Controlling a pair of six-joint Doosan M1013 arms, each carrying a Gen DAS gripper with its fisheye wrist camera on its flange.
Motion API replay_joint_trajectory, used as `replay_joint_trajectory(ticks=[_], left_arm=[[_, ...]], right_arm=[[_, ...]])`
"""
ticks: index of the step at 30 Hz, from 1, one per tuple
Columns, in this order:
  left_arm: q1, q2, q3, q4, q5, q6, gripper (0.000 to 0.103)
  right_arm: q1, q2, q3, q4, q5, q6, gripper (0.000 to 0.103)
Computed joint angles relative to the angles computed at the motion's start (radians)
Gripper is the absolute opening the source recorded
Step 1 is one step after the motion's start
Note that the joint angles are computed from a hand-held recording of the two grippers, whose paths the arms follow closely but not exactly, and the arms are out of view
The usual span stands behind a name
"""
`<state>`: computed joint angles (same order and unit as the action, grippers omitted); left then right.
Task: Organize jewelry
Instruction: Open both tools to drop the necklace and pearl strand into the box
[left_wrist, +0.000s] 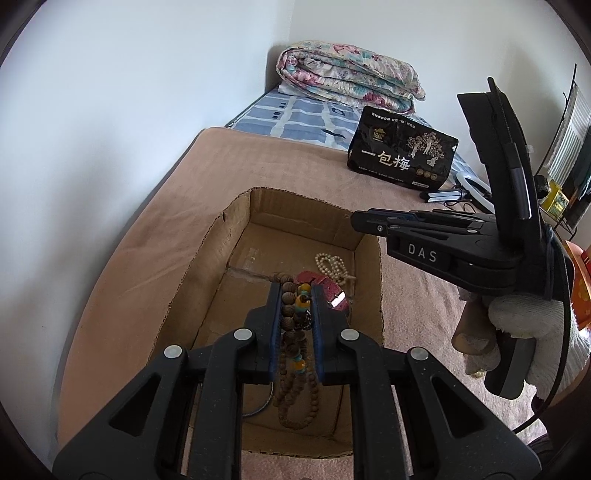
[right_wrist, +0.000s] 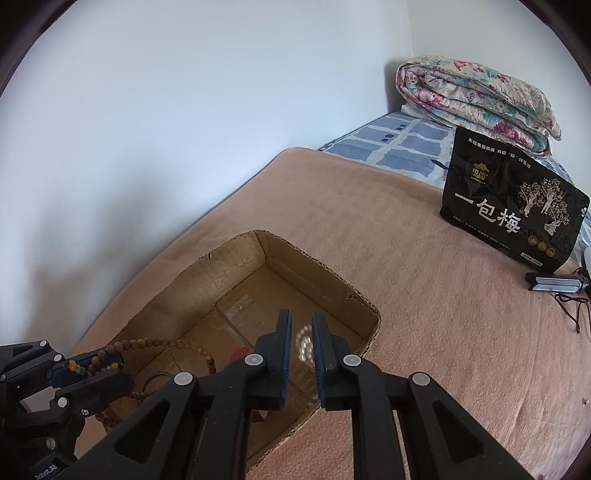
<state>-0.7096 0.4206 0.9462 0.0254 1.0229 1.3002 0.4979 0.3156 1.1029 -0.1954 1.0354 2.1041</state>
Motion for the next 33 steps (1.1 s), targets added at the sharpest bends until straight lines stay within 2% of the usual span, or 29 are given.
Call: replay_joint_trajectory(ticks=[1,2,3,4,5,6,7,10,18,26,33], left_arm=[[0.000,0.000,-0.001,0.001,0.001,0.000,0.012],[0.000,-0.001,0.000,0.000,0.001,0.002,0.012],[0.000,-0.003,0.003,0.000,-0.001,0.004,0.017],[0.000,-0.005,0.005,0.001,-0.003,0.005,0.029],[-0.001,-0.008,0.011,0.005,-0.010,0.005,0.036],[-0.003,-0.012,0.017,0.012,-0.019,0.004,0.047],[-0.006,-0.017,0.023,0.025,-0.027,0.002,0.052],[-0.013,-0.024,0.033,0.051,-0.035,-0.001,0.056],[-0.021,-0.045,0.054,0.060,-0.047,-0.001,0.058],[-0.032,-0.072,0.075,0.081,-0.070,-0.014,0.058],[-0.049,-0.102,0.098,0.103,-0.092,-0.012,0.058]], right_arm=[[0.001,-0.001,0.000,-0.005,-0.001,0.001,0.023],[0.003,-0.001,-0.001,-0.013,-0.003,0.003,0.026],[0.006,-0.001,-0.001,-0.026,-0.003,0.009,0.031],[0.008,-0.001,-0.002,-0.034,-0.002,0.012,0.034],[0.009,-0.001,-0.003,-0.040,0.000,0.014,0.037],[0.011,-0.001,-0.005,-0.049,0.003,0.018,0.050],[0.015,-0.002,-0.006,-0.066,0.006,0.026,0.067],[0.026,-0.008,0.000,-0.115,-0.004,0.052,0.085],[0.045,-0.011,-0.013,-0.189,0.029,0.083,0.098],[0.065,-0.026,-0.014,-0.263,0.056,0.126,0.103],[0.091,-0.047,-0.010,-0.339,0.095,0.158,0.103]])
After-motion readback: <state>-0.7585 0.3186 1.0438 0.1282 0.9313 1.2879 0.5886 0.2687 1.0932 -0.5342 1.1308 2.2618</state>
